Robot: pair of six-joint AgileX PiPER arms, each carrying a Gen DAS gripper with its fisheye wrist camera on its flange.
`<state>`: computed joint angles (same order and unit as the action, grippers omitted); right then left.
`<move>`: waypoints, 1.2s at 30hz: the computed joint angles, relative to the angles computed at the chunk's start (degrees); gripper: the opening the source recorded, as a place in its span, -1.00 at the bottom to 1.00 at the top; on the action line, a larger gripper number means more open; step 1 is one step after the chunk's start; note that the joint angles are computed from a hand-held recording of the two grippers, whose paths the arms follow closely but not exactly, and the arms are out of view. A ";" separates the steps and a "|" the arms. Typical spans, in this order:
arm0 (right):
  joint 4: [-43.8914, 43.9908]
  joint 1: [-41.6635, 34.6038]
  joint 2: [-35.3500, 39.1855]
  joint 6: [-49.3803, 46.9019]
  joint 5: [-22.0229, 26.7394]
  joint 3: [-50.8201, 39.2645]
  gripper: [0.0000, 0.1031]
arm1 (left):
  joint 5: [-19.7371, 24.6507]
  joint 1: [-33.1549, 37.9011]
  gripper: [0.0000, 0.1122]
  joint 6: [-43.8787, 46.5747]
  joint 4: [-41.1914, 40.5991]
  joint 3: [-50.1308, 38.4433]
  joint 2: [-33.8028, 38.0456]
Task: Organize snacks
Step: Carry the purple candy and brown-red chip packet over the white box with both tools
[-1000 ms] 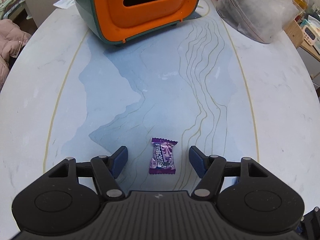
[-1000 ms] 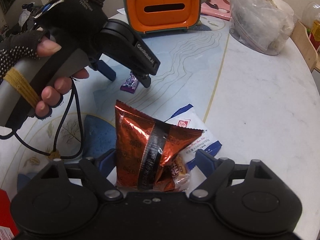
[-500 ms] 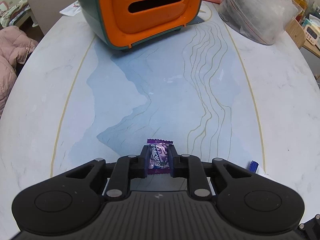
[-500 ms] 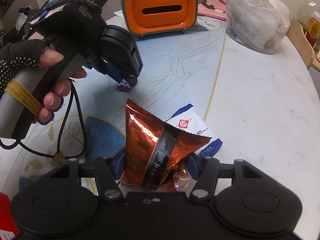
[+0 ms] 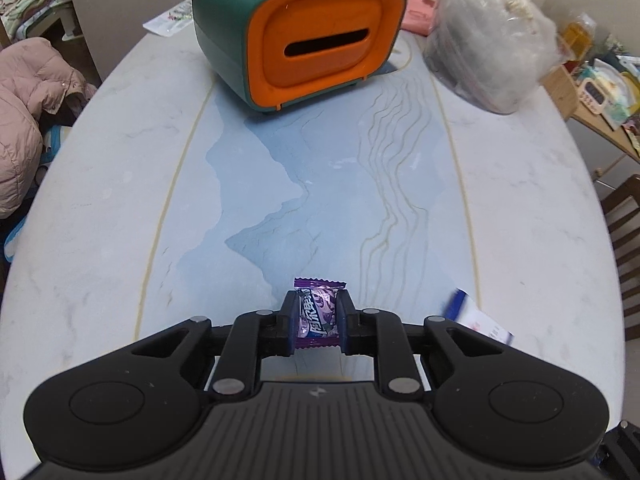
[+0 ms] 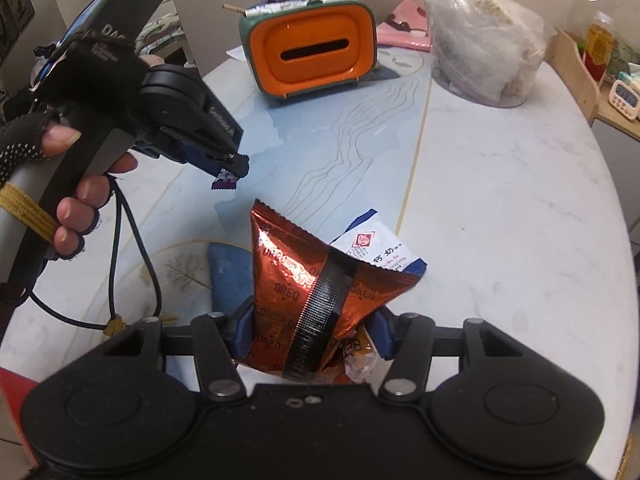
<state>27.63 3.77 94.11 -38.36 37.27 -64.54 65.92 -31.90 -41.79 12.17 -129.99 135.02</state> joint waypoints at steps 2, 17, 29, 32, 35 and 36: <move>-0.78 -0.16 -2.36 1.32 1.29 0.47 0.07 | 0.24 -0.66 -0.67 -0.40 0.42 2.49 -2.77; -8.93 2.11 -21.15 15.10 14.69 2.53 0.07 | 1.09 -7.43 -0.67 -2.33 1.78 25.70 -27.14; -15.41 9.88 -35.44 28.08 24.24 7.00 0.07 | -0.03 -17.52 -0.67 -5.46 2.67 45.47 -45.87; -18.07 14.04 -38.66 32.89 25.50 8.72 0.07 | -0.63 -20.70 -0.67 -7.26 2.94 50.21 -49.78; -20.25 18.18 -41.44 37.47 26.48 10.59 0.07 | -0.95 -24.12 -0.67 -10.36 3.81 54.65 -52.94; -21.20 19.86 -42.28 39.30 26.71 11.26 0.07 | -0.93 -25.27 -0.67 -11.63 4.32 56.01 -53.82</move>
<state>6.43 23.63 51.83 0.94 63.97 -53.29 64.99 -57.18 -53.41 16.50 -73.98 81.19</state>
